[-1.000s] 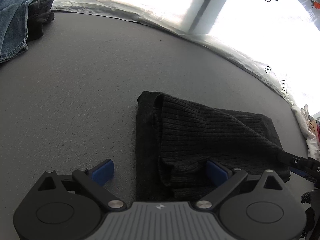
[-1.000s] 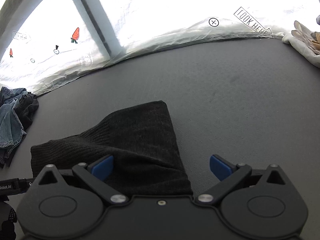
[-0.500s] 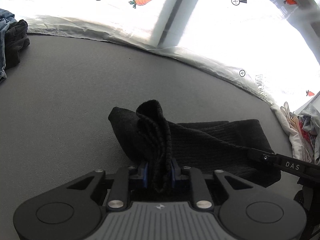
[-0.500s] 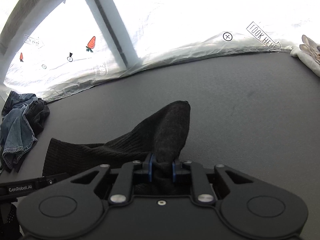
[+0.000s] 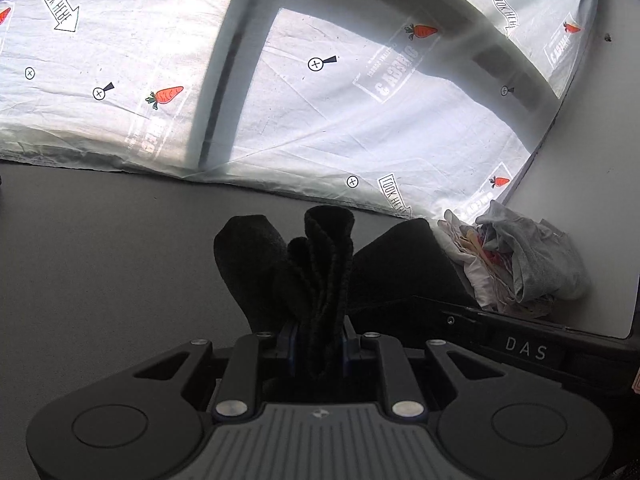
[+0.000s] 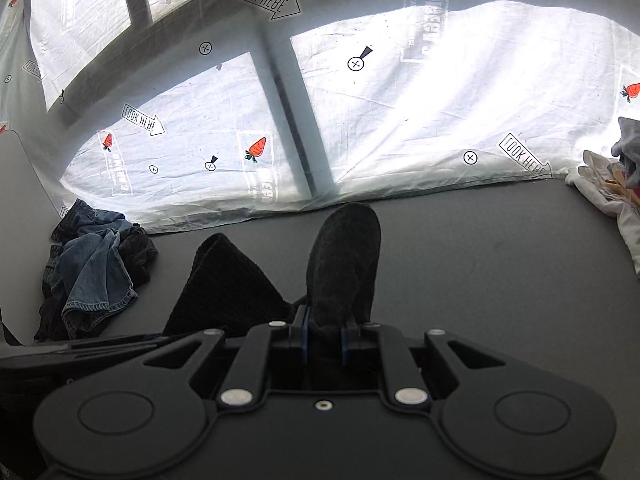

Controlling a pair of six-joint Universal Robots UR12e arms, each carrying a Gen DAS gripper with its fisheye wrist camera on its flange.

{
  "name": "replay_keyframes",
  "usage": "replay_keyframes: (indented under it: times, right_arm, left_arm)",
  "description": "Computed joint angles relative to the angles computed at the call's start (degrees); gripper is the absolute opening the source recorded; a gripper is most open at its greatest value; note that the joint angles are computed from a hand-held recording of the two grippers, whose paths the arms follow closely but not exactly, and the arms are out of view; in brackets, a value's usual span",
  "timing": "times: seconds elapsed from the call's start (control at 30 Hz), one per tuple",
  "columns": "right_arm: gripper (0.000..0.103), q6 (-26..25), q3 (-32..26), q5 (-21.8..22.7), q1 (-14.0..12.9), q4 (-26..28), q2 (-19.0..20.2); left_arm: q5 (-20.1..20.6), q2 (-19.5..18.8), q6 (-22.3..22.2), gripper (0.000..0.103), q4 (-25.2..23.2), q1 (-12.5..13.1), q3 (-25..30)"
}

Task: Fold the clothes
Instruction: 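Grasp the folded sweater with the left gripper while the right gripper grasps its other side, then carry the folded sweater with both grippers onto the stack of folded clothes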

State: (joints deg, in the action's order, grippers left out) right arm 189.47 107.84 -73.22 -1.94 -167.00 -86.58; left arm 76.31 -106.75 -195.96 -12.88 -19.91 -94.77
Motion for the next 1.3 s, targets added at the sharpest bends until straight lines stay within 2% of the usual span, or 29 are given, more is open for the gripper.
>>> replay_keyframes:
  times: [0.07, 0.2, 0.33, 0.47, 0.57, 0.63, 0.73, 0.8, 0.9, 1.0, 1.07, 1.13, 1.23, 1.3]
  right_arm:
    - [0.015, 1.51, 0.83, -1.31, 0.44, 0.74, -1.21]
    - [0.015, 8.31, 2.88, -4.87, 1.35, 2.63, -3.91]
    - [0.015, 10.3, 4.78, -9.96, 2.43, 5.27, -6.24]
    - [0.015, 16.78, 7.15, -10.09, 1.01, 6.68, -8.71]
    - [0.014, 13.96, 8.54, -11.67, 0.09, 5.98, -10.01]
    - [0.014, 14.54, 9.57, -9.86, -1.61, 4.24, -10.49]
    - [0.014, 13.32, 11.2, -5.27, -5.74, 1.45, -11.09]
    - [0.014, 9.74, 12.08, -0.71, -9.65, -0.42, -11.27]
    - [0.014, 2.98, 11.74, 6.02, -15.6, 0.94, -11.46]
    - [0.014, 0.1, 11.82, 15.89, -21.99, -0.74, -11.37]
    - [0.014, -2.8, 11.21, 20.17, -25.78, -1.85, -10.93]
    - [0.014, -4.05, 9.96, 21.18, -28.38, -1.57, -10.42]
    - [0.014, -2.71, 8.77, 23.75, -32.14, -3.03, -9.85]
    - [0.014, -1.55, 8.12, 24.47, -34.62, -6.13, -9.34]
  left_arm:
    - [-1.24, 0.94, -0.38, 0.02, 0.16, 0.37, -1.23]
    - [-4.69, 2.83, -0.02, 0.02, -0.09, 1.31, -4.1]
    - [-8.61, 3.44, 1.49, 0.02, -2.13, 1.92, -5.58]
    - [-9.53, 3.06, 3.13, 0.02, -3.9, 0.89, -5.47]
    - [-8.72, 2.52, 3.36, 0.02, -3.54, -0.76, -4.91]
    - [-6.93, 1.86, 1.97, 0.02, -2.49, -2.44, -4.17]
    - [-3.18, 0.3, -0.18, 0.02, -0.78, -5.48, -2.56]
    - [-0.09, -1.13, -1.34, 0.02, 0.14, -7.7, -0.93]
    - [4.41, -3.99, -5.89, 0.02, 1.51, -11.1, 2.83]
    - [8.96, -7.08, -10.35, 0.02, 2.28, -14.33, 7.16]
    - [12.2, -9.28, -10.12, 0.02, 1.47, -16.3, 10.56]
    - [14.25, -11.3, -11.4, 0.02, 0.11, -17.85, 14.25]
    - [13.93, -14.12, -12.28, 0.02, -0.13, -19.39, 19.82]
    - [13.61, -16.73, -10.24, 0.02, -0.74, -20.31, 24.79]
